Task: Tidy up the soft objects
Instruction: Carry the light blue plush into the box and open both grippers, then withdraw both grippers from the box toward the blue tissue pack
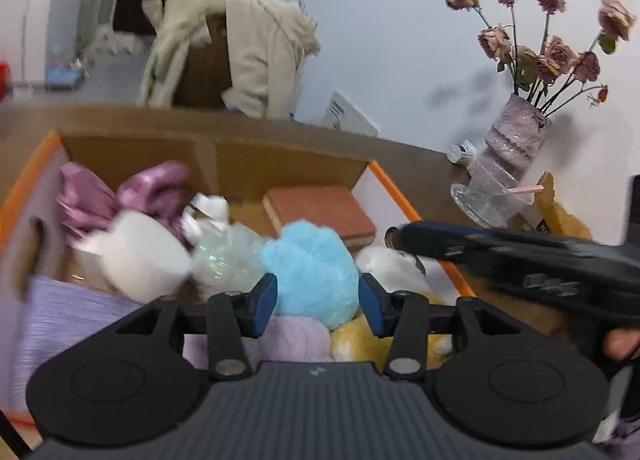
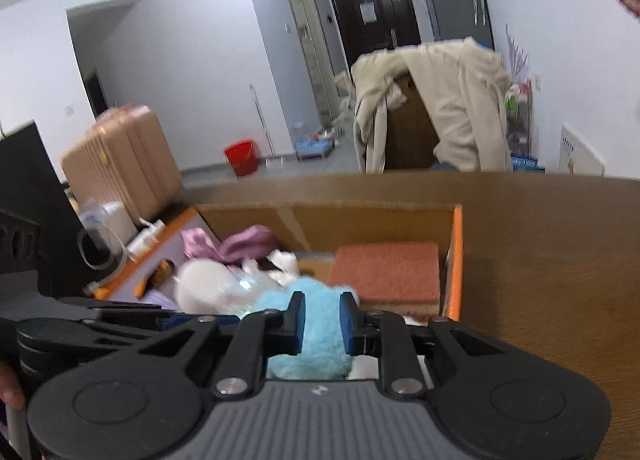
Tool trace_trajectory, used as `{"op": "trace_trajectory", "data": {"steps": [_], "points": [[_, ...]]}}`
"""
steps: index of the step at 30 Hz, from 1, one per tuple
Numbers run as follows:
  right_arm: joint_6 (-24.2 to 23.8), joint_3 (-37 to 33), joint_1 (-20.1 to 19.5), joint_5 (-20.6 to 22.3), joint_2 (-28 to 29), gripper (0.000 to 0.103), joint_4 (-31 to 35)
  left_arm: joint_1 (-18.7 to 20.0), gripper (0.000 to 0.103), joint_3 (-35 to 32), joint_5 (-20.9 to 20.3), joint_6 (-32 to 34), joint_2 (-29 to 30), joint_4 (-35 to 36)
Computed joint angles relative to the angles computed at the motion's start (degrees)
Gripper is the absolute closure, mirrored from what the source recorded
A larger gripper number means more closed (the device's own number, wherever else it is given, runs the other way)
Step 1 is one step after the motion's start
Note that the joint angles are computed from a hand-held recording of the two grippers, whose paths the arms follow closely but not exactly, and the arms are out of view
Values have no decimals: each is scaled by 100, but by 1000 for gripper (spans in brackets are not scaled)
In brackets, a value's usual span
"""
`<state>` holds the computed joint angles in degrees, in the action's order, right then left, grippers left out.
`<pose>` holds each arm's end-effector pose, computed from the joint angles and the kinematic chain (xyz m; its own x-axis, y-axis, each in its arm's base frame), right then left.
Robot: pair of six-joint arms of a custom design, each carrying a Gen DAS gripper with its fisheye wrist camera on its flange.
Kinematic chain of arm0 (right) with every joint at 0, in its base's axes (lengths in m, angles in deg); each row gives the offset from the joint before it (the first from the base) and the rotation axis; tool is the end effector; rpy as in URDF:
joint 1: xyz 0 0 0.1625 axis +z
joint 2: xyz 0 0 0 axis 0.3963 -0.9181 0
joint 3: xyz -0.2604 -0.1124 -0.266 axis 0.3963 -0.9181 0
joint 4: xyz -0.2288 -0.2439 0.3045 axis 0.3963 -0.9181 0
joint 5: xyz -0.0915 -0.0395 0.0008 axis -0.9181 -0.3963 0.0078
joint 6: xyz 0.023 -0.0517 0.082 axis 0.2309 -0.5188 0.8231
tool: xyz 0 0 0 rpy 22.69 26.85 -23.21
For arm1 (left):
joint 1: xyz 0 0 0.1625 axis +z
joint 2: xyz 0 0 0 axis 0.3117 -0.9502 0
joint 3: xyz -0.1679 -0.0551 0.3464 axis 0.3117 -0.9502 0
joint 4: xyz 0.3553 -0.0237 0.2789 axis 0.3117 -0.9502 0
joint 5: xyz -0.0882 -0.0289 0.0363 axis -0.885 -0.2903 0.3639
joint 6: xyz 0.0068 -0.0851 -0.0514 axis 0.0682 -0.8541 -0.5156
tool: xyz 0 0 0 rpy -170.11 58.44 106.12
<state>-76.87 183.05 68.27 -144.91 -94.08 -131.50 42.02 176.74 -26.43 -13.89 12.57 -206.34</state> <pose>0.1537 -0.6919 0.1582 -0.7662 -0.4845 0.4220 -0.6420 0.5489 -0.5354 -0.1696 -0.6639 0.1277 -0.8666 0.2232 -0.4464 0.4707 0.6626 -0.5826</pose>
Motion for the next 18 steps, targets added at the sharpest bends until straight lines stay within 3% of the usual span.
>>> {"op": "trace_trajectory", "data": {"steps": [3,8,12,18], "points": [[-13,740,-95,313,-644,84,-230,-285,55,536,239,76,-386,-367],[-116,1743,-125,325,-1522,82,-536,-812,46,1649,380,22,-1094,-1027],[-284,2613,-233,581,-2270,71,-691,-1351,36,2576,795,-193,-1570,-1561],[-362,3693,-549,864,-3014,59,-1078,-2088,33,3790,1317,-904,-1948,-2236]]}}
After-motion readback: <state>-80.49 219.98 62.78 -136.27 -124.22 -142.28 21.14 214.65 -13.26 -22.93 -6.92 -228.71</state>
